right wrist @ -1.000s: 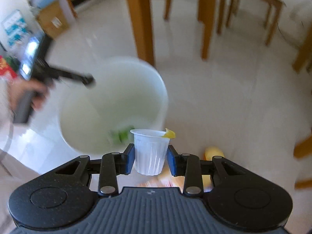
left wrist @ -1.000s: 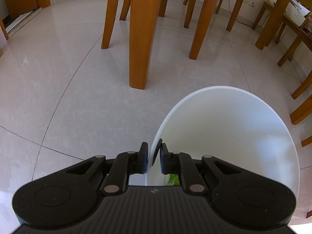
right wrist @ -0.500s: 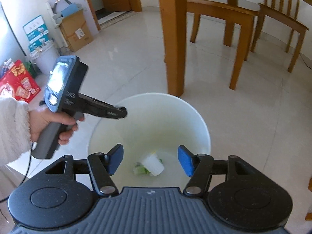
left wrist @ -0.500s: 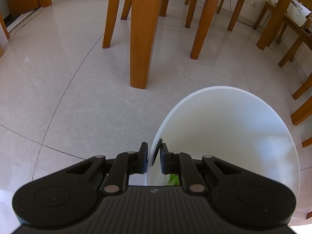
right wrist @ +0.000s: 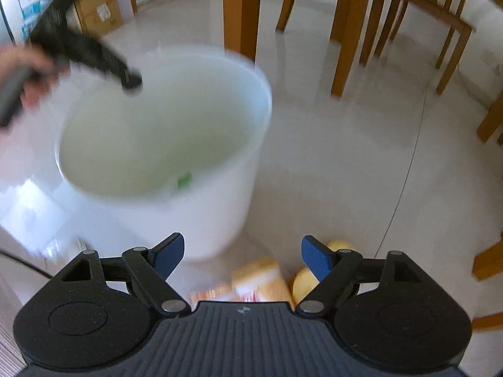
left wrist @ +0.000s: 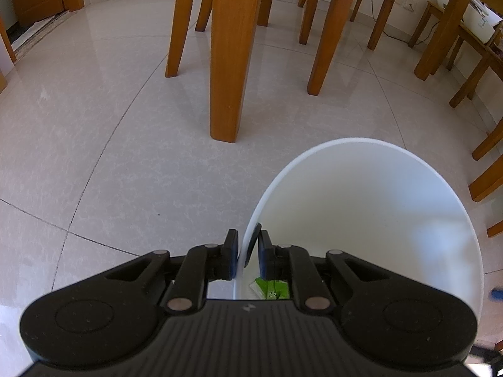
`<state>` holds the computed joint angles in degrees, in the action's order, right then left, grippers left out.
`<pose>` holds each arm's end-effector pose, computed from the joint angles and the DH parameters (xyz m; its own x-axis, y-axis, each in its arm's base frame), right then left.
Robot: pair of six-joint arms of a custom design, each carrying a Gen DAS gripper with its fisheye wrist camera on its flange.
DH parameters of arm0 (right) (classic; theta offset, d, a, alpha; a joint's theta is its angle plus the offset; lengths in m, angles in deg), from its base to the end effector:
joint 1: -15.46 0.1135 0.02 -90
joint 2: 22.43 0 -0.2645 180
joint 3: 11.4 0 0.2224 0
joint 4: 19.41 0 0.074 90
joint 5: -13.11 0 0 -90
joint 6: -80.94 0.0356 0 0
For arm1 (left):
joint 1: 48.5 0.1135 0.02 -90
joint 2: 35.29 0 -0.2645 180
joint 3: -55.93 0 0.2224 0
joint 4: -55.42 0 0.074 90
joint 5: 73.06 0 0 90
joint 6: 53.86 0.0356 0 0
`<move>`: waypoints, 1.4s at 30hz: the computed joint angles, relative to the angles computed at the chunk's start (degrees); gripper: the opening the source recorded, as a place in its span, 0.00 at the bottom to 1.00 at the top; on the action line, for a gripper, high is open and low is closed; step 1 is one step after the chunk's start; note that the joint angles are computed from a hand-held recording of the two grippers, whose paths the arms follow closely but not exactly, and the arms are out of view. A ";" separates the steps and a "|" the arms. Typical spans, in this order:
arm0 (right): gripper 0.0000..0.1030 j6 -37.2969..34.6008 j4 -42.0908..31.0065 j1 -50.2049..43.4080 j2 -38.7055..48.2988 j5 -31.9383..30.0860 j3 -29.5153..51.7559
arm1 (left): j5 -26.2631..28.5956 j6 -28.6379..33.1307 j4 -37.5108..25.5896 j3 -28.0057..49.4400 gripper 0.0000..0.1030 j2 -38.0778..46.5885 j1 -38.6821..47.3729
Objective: Collect trash
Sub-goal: 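Lift the white cup over the bin and release it, then grasp the milk-tea cup with gold lid using the right gripper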
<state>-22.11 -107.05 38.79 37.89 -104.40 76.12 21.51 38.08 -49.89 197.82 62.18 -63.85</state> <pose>0.1211 0.0701 0.3531 -0.6515 -0.4991 -0.5713 -0.7264 0.6277 0.2800 0.2562 -0.0733 0.4358 -0.8318 0.2633 -0.4886 0.3296 0.9426 -0.0531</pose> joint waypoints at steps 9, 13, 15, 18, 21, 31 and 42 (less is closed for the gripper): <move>0.81 9.33 21.31 18.26 -4.36 12.63 -26.43 | -0.79 -0.62 0.04 -0.19 0.11 -0.25 -0.77; 0.81 7.51 28.65 21.58 0.06 15.52 -30.20 | -1.15 -0.58 0.63 -1.39 0.11 -1.01 -0.95; 0.81 6.31 31.79 23.33 2.63 17.30 -31.19 | -0.99 -0.41 0.55 -1.39 0.11 -1.03 -0.93; 0.80 4.18 35.89 25.16 6.70 18.92 -32.33 | -0.80 -0.58 0.57 -1.33 0.11 -0.91 -0.69; 0.80 2.78 38.66 26.43 10.27 19.73 -32.80 | -0.77 -0.68 0.51 -1.30 0.11 -0.95 -0.63; 0.79 4.50 43.88 28.05 17.16 21.49 -33.70 | -0.39 -0.81 0.26 -0.81 0.11 -0.62 -0.59; 0.76 9.14 38.85 26.68 14.95 17.93 -31.83 | -0.31 -0.42 0.21 -0.75 0.11 -0.53 -0.46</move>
<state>-12.97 -68.19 65.47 52.84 -86.47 44.28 21.20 37.66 -49.68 197.08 61.64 -64.32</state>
